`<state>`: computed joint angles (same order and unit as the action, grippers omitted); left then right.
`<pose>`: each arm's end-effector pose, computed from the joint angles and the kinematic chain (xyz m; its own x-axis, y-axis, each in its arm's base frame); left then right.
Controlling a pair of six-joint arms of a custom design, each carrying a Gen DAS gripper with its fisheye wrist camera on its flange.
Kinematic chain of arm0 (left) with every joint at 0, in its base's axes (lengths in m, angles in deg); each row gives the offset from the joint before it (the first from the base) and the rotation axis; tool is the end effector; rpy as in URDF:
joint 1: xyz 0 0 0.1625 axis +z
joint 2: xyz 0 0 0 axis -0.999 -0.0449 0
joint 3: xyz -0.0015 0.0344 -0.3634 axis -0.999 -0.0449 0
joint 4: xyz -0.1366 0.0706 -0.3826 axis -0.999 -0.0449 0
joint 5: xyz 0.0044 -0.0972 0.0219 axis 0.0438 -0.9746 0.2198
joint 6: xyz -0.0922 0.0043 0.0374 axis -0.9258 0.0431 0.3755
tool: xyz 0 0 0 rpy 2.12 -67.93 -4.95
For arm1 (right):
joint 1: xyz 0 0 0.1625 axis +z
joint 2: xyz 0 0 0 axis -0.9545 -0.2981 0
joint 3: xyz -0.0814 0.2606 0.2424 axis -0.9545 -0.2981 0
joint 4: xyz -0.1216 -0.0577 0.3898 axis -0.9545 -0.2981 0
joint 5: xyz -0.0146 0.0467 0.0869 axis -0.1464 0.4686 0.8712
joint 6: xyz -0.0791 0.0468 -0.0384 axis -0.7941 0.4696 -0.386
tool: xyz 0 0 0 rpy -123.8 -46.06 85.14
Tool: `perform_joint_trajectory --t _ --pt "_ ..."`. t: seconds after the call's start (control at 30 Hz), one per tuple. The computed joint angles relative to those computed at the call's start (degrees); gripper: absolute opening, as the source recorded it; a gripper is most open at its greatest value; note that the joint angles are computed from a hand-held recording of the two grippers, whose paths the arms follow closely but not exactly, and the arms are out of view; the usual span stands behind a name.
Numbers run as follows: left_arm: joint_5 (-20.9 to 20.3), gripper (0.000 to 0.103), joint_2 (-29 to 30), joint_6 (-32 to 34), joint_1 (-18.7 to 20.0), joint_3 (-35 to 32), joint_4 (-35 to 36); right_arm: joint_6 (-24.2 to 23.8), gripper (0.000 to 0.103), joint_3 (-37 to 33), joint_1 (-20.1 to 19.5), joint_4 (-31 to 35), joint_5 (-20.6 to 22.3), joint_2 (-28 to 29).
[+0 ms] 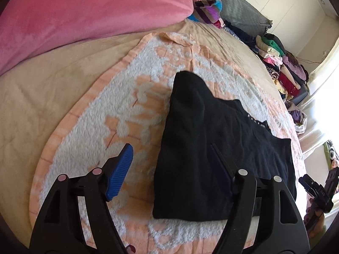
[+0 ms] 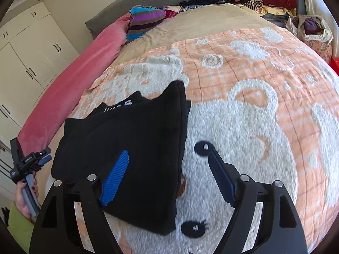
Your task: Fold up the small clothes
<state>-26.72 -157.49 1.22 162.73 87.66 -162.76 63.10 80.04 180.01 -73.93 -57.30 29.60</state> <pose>0.0348 -0.6479 0.4574 -0.8622 -0.3773 -0.3381 -0.0046 0.6732 -0.7395 0.3528 -0.7915 0.0818 -0.9001 -0.2606 0.3491 -0.3900 0.8392 -0.3790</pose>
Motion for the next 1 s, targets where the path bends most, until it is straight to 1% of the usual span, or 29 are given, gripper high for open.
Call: perform_joint_trajectory --t 0.07,0.13,0.2,0.27,0.3,0.33,0.37,0.4,0.43,0.47,0.5,0.53,0.6,0.63,0.7,0.73,0.77,0.8,0.83,0.9,0.93,0.97,1.0 --pt "-0.24 0.065 -0.23 -0.31 0.3 0.8 0.24 0.3 0.077 2.52 -0.15 -1.36 0.21 -1.08" --pt "-1.38 0.065 -0.13 -1.32 0.8 1.02 0.86 2.19 0.077 4.08 -0.7 -1.26 1.05 -1.56" --pt "-4.05 0.065 0.48 -2.32 1.76 0.56 1.7 4.12 0.077 4.12 -1.38 -0.27 2.78 -1.22" --pt "-5.06 0.065 1.2 -2.78 2.1 0.39 1.83 5.6 0.076 2.8 -1.9 1.32 3.95 -0.03" --pt "-5.47 0.064 1.53 -3.1 2.18 0.35 1.79 6.79 0.064 0.75 -2.35 4.04 5.56 1.29" --pt "-5.86 0.063 1.79 -3.28 2.18 0.43 1.71 7.25 0.058 -0.2 -2.56 5.06 6.56 2.06" --pt "-5.41 0.048 2.07 -3.04 1.9 0.68 1.57 7.17 0.055 -1.01 -2.62 5.3 7.41 2.87" --pt "-5.74 0.039 2.23 -3.0 1.76 0.84 1.58 6.72 0.051 -1.63 -2.53 5.29 7.82 3.45" --pt "-4.54 0.037 2.4 -3.18 1.3 1.1 1.56 6.38 0.042 -3.5 -2.45 6.39 8.23 4.6" --pt "-4.17 0.029 2.53 -3.05 0.98 1.0 1.8 6.27 0.034 -4.99 -2.41 7.22 8.53 5.42" --pt "-4.46 0.021 2.53 -3.23 0.83 0.89 2.05 6.18 0.022 -6.08 -2.53 8.08 9.44 5.86" --pt "-4.3 0.02 2.51 -3.65 0.55 0.78 2.44 6.04 0.021 -7.13 -2.53 8.96 9.89 6.14" --pt "-2.77 0.018 2.38 -4.15 -0.62 0.48 3.8 5.29 0.018 -7.86 -2.13 9.71 9.03 5.81" --pt "-2.4 0.018 2.07 -4.03 -1.2 0.78 3.52 4.08 0.016 -6.67 -1.82 8.45 8.6 4.74" --pt "-2.64 0.018 1.27 -3.22 -2.33 1.39 2.43 2.02 0.016 -5.38 -1.27 7.21 7.92 3.14" --pt "-3.33 0.018 0.95 -3.3 -2.51 1.5 2.77 1.44 0.016 -5.9 -0.95 7.42 6.35 3.26" --pt "-4.54 0.018 0.51 -4.23 -2.5 1.78 3.81 0.38 0.016 -7.63 -0.36 8.47 3.16 4.09" --pt "-5.06 0.018 0.5 -4.7 -2.36 1.79 4.55 -0.56 0.016 -8.22 -0.09 8.76 1.33 4.48" --pt "-4.48 0.018 0.29 -4.94 -2.5 2.43 5.21 -0.54 0.016 -7.83 -0.17 8.9 0.93 4.29" --pt "-2.45 0.02 0.28 -3.95 -2.63 3.28 5.15 1.07 0.016 -6.98 -0.49 9.49 0.12 4.19" --pt "-2.33 0.021 0.27 -4.34 -2.24 3.34 5.8 1.26 0.016 -7.35 -0.52 10.08 -1.14 4.74" --pt "-2.97 0.021 0.29 -5.16 -1.78 3.14 6.28 1.0 0.017 -9.84 -0.78 10.73 -1.58 6.33" --pt "-3.65 0.022 0.2 -5.77 -1.33 3.1 6.31 1.17 0.018 -9.93 -0.85 10.61 -1.96 6.55"
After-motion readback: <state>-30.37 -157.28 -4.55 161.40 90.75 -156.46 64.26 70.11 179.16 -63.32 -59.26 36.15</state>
